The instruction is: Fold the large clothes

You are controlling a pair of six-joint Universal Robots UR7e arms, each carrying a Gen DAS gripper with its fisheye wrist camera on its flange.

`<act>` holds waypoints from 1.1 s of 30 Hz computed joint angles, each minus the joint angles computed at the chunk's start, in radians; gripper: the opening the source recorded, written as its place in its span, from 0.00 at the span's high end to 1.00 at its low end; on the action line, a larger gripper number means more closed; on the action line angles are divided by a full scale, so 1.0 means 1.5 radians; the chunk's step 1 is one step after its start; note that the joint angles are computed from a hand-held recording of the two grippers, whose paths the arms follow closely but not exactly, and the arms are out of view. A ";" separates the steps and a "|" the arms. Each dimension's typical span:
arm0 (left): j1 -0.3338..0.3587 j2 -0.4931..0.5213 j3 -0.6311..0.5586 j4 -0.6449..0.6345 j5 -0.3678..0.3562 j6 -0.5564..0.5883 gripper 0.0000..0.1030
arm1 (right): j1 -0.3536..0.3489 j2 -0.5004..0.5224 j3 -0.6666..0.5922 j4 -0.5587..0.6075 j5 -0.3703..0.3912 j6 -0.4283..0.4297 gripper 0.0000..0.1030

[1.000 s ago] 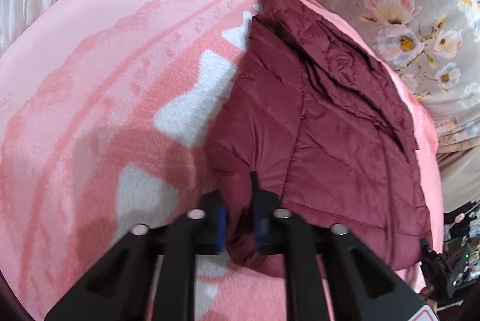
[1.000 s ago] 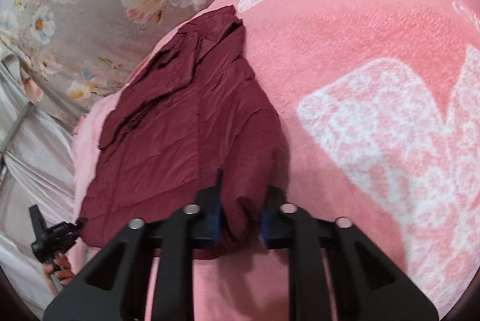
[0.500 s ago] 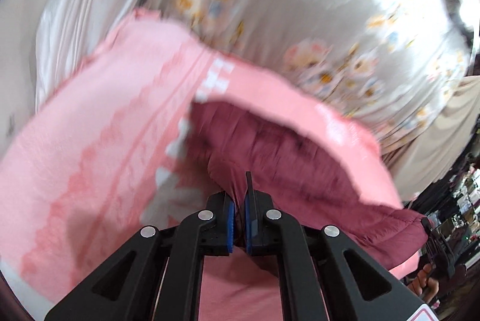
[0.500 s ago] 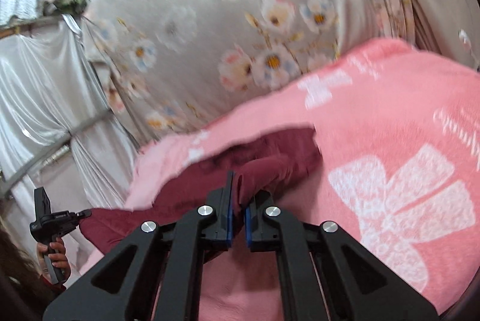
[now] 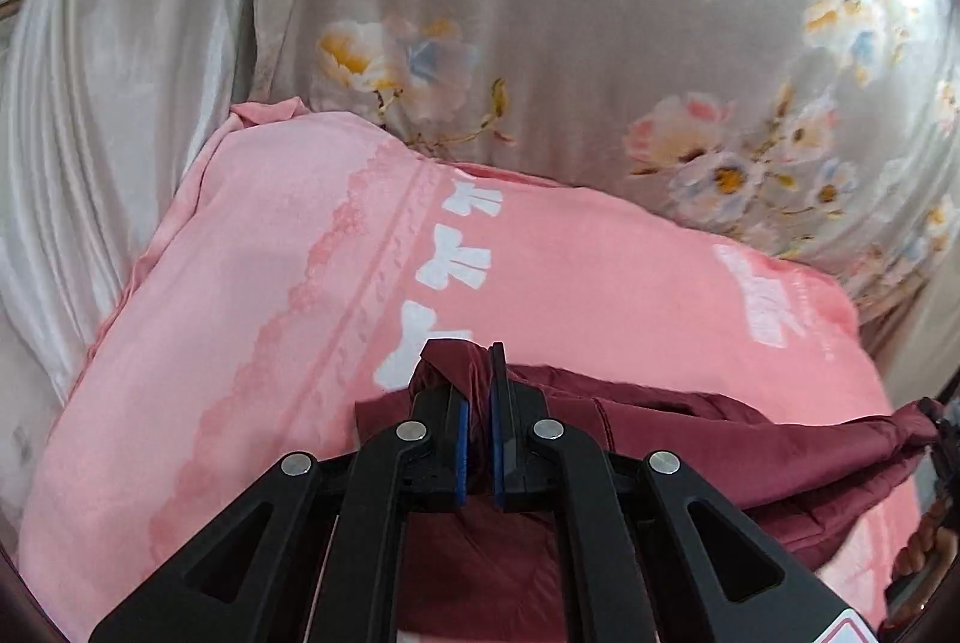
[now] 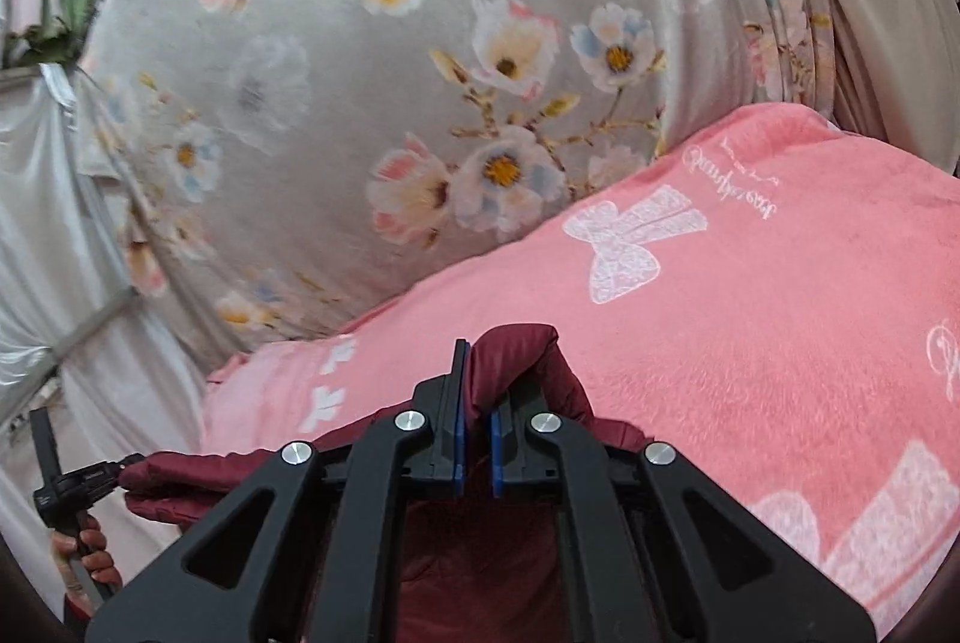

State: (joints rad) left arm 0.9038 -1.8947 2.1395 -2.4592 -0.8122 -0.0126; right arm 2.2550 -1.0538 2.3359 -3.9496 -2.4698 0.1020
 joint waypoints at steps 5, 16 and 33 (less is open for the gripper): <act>0.074 0.152 -0.033 -0.086 0.031 0.046 0.96 | -0.104 0.033 -0.027 0.061 0.035 0.034 0.96; 0.198 0.322 -0.085 -0.152 0.010 0.074 0.84 | -0.209 0.117 -0.061 0.117 0.030 0.036 0.95; 0.154 0.253 -0.073 -0.356 0.060 0.199 0.26 | -0.111 0.064 -0.010 -0.045 0.018 -0.015 0.39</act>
